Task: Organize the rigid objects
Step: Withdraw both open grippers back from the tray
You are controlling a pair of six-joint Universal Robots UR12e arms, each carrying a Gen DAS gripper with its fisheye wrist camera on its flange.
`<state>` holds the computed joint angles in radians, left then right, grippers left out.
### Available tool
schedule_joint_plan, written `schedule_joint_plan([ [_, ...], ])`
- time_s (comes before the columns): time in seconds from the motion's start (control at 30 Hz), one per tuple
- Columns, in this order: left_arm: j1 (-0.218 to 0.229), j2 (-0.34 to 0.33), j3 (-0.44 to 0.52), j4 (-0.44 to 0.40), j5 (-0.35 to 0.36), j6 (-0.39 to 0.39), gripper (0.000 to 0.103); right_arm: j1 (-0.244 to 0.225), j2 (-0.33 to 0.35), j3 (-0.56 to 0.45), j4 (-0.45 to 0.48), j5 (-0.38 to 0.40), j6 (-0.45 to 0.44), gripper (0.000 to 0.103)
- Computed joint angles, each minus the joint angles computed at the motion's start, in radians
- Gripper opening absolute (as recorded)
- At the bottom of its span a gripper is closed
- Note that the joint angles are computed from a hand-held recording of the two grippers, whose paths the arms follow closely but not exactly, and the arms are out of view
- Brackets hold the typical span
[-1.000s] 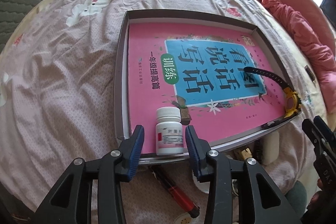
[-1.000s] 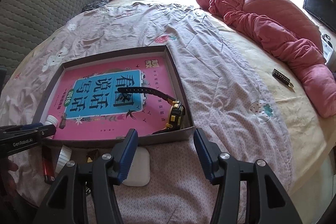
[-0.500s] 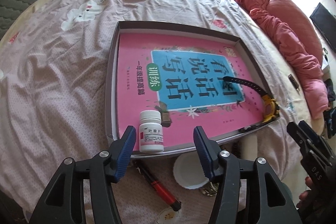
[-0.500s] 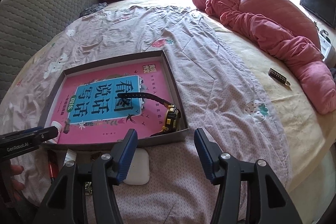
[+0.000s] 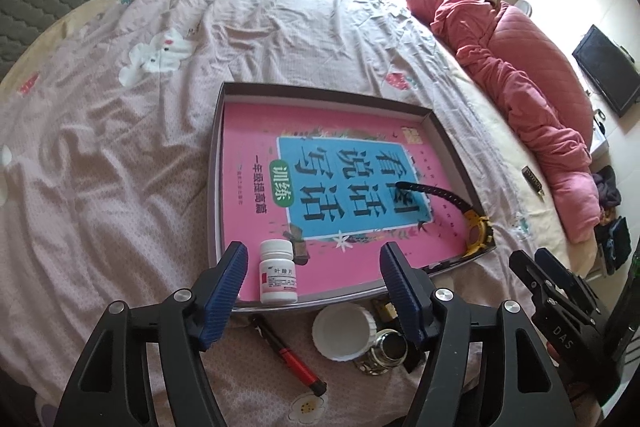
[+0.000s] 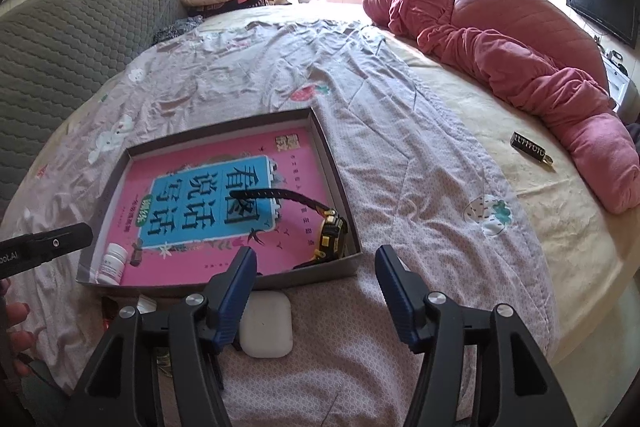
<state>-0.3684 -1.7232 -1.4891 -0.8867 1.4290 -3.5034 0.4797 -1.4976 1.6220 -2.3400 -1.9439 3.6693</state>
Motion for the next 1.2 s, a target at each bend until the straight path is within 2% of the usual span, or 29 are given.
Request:
schedule_joint_plan([
  [0.2,0.006,0.016,-0.003,0.01,-0.016,0.007,0.07,0.002,-0.007,0.005,-0.028,-0.01,0.004,0.061],
  [0.5,0.005,0.043,-0.011,-0.004,0.014,0.006,0.07,0.004,-0.019,0.019,-0.066,0.01,-0.003,0.061],
  [0.7,-0.006,0.057,-0.029,-0.011,0.024,-0.004,0.07,0.017,-0.022,0.022,-0.085,-0.007,-0.042,0.061],
  [1.07,-0.031,0.07,-0.066,-0.036,0.034,0.003,0.07,0.018,-0.048,0.069,-0.148,0.047,-0.053,0.062],
  [1.2,-0.037,0.084,-0.093,-0.033,0.038,0.002,0.07,0.022,-0.063,0.093,-0.172,0.044,-0.06,0.062],
])
